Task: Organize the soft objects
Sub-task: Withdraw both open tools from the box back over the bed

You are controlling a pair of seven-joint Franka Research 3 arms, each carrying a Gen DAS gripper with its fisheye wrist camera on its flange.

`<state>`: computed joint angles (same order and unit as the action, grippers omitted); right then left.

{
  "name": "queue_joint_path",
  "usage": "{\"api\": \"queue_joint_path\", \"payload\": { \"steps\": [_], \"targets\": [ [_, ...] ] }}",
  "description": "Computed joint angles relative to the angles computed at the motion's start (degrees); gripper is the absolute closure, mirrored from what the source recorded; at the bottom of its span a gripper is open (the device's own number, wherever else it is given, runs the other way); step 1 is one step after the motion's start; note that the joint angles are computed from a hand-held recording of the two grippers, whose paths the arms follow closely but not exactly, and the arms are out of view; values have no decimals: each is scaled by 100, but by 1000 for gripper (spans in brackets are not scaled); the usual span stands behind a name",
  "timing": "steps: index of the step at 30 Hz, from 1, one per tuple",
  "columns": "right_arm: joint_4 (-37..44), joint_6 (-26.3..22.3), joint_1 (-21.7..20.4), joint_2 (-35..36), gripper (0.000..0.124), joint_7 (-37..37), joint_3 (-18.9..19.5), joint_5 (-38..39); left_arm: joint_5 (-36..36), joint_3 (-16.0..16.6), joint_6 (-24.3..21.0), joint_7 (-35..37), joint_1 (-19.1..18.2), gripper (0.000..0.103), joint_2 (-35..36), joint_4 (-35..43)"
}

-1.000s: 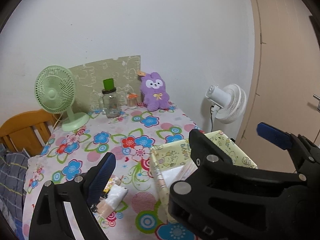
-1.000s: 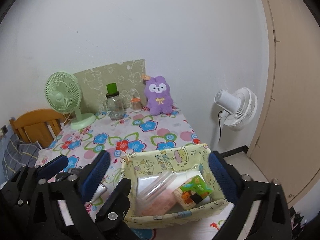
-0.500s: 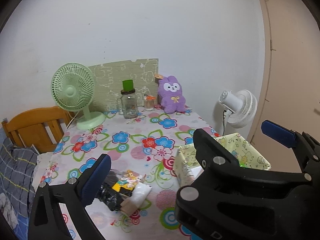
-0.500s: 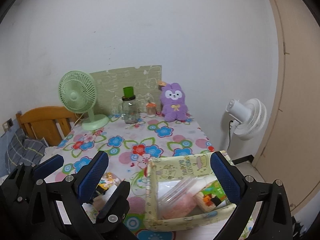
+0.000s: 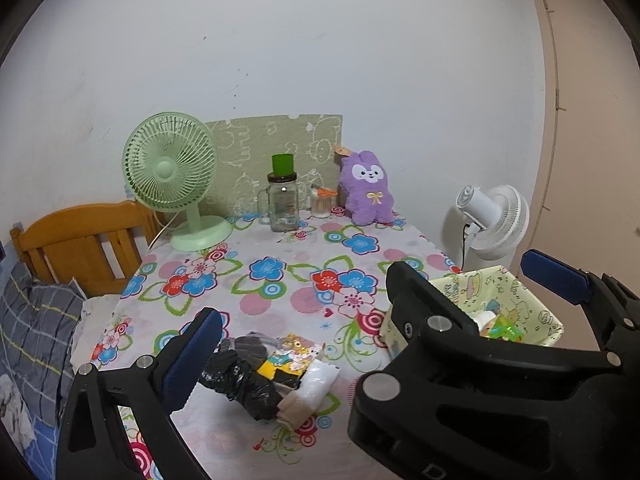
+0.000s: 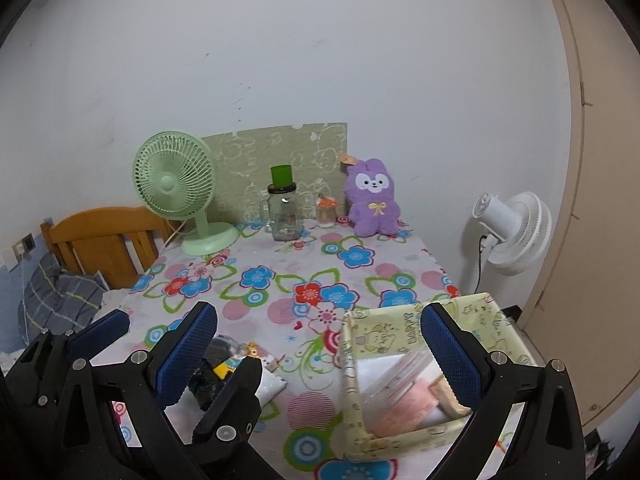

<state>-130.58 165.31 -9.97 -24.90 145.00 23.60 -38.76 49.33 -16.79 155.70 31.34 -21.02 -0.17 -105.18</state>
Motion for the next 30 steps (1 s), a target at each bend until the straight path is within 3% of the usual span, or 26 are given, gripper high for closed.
{"api": "queue_joint_path", "payload": {
  "steps": [14,30],
  "targets": [
    [367,-205,335,707,21,541,-30,-708,99,120,94,-326,182,0,48,-272],
    [712,-252,1563,1574,21,549,-994,-1079,135,265,186,-843,320,0,176,-569]
  ]
}}
